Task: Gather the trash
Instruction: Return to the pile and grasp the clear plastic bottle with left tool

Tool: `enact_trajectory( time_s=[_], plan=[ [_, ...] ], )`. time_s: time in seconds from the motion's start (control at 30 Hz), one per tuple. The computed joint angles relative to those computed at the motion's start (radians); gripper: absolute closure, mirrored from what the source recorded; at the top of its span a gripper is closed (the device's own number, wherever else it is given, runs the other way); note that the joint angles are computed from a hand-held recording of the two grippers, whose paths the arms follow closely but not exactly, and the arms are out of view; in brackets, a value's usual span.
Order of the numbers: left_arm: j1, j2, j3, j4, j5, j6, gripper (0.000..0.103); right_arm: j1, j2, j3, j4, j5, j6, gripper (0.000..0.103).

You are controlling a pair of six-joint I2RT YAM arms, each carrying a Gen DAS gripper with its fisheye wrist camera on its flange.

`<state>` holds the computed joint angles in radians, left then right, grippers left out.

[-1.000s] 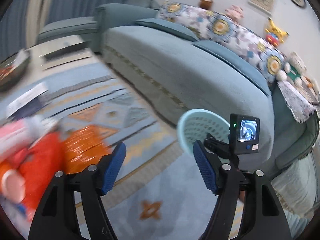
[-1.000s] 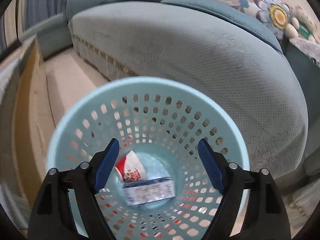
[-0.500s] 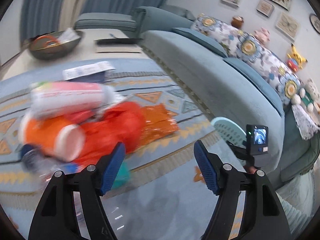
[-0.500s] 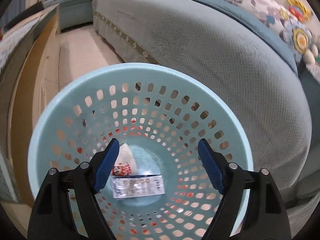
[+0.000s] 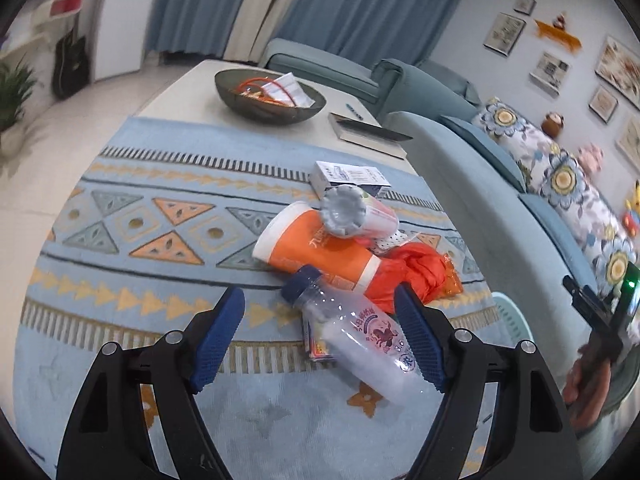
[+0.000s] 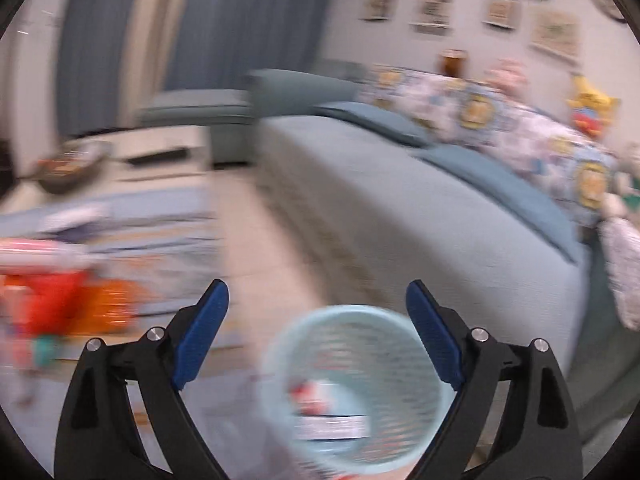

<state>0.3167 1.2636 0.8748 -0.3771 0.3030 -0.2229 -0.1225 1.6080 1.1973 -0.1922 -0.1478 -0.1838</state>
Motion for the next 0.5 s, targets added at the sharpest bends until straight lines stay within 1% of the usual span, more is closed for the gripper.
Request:
enact_trajectory(
  time_s=[0.03,0.07,0.1,0.13,0.17,0.2,0.27,0.3,0.37,0.43,0.5],
  plan=[
    [-0.008,0.004,0.001,-0.002,-0.005,-0.012,0.028,0.036,-0.011,0.004,-0.030,-0.031,0.011,0.018],
    [-0.016,0.005,0.000,-0.007,-0.010,-0.027,0.028,0.077,-0.018,0.009,-0.053,-0.045,0.019,0.022],
    [-0.041,0.009,-0.005,0.001,-0.029,-0.057,0.026,0.126,-0.019,0.011,-0.063,-0.034,0.020,0.032],
    [-0.069,0.008,-0.016,0.011,-0.057,-0.094,0.020,0.161,-0.013,0.023,-0.073,-0.015,0.020,0.037],
    [-0.096,0.008,-0.028,0.022,-0.085,-0.138,0.015,0.204,0.003,0.037,-0.081,0.000,0.018,0.046],
    [-0.121,0.026,-0.033,0.031,-0.105,-0.199,0.015,0.231,0.022,0.049,-0.089,-0.009,0.025,0.050],
    [-0.155,0.078,-0.023,0.048,-0.093,-0.301,0.015,0.283,0.060,0.079,-0.115,-0.056,0.049,0.050],
    [-0.168,0.094,-0.025,0.063,-0.095,-0.338,0.015,0.313,0.076,0.092,-0.119,-0.042,0.062,0.050],
    [-0.206,0.126,-0.015,0.083,-0.131,-0.397,0.015,0.347,0.123,0.119,-0.130,-0.035,0.067,0.050],
    [-0.257,0.181,0.027,0.067,-0.194,-0.419,0.015,0.350,0.169,0.162,-0.154,-0.054,0.070,0.050],
    [-0.297,0.247,0.087,0.009,-0.264,-0.426,0.015,0.339,0.193,0.168,-0.161,-0.079,0.067,0.050]
  ],
)
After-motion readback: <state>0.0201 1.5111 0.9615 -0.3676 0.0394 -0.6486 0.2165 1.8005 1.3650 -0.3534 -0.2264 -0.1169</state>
